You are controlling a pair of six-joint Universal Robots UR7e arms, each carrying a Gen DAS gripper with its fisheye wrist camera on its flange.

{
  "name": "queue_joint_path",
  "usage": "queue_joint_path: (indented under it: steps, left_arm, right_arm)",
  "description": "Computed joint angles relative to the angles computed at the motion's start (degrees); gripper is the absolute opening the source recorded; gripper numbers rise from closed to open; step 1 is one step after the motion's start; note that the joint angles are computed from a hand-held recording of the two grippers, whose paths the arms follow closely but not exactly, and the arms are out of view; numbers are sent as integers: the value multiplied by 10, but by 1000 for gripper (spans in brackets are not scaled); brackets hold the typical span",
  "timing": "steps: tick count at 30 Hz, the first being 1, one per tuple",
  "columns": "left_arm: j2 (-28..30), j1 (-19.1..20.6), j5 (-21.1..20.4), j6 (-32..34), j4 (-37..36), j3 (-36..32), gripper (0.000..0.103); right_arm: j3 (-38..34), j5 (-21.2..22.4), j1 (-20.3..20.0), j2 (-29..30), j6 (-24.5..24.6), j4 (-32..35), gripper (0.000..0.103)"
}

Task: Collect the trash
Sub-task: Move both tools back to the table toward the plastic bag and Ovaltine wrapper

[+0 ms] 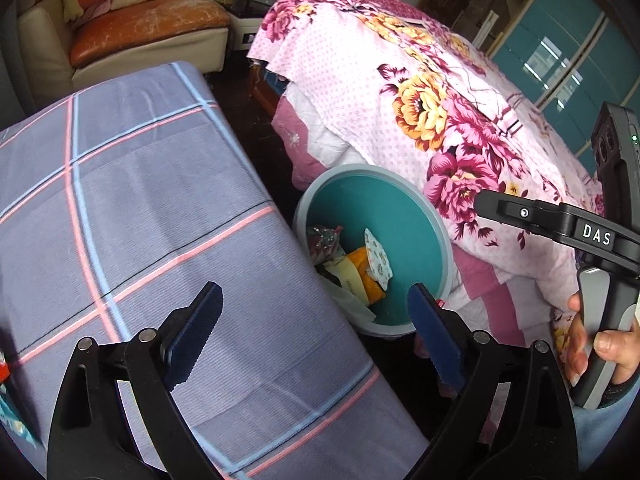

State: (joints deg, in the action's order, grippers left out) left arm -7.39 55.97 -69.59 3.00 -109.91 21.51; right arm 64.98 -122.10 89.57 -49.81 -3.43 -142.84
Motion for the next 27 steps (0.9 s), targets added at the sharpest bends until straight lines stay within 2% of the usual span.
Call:
queue_joint_path:
  steps: [5,16,21,27]
  left_arm:
    - [-68,8,9,-13,-57,107,94]
    - [-204,31,58,-29,-163,287,94]
    - [-264,47,88,-24,-206,354,94]
    - [-329,74,127,-29,-241,413,94]
  right_arm:
    - [-7,-4,19,12,-1,16,80]
    - [-50,-4,70,67,-16,66,80]
    - [-97,-2,97,112,-22,109,80]
    - [-187,4,128,187,-41,175,80]
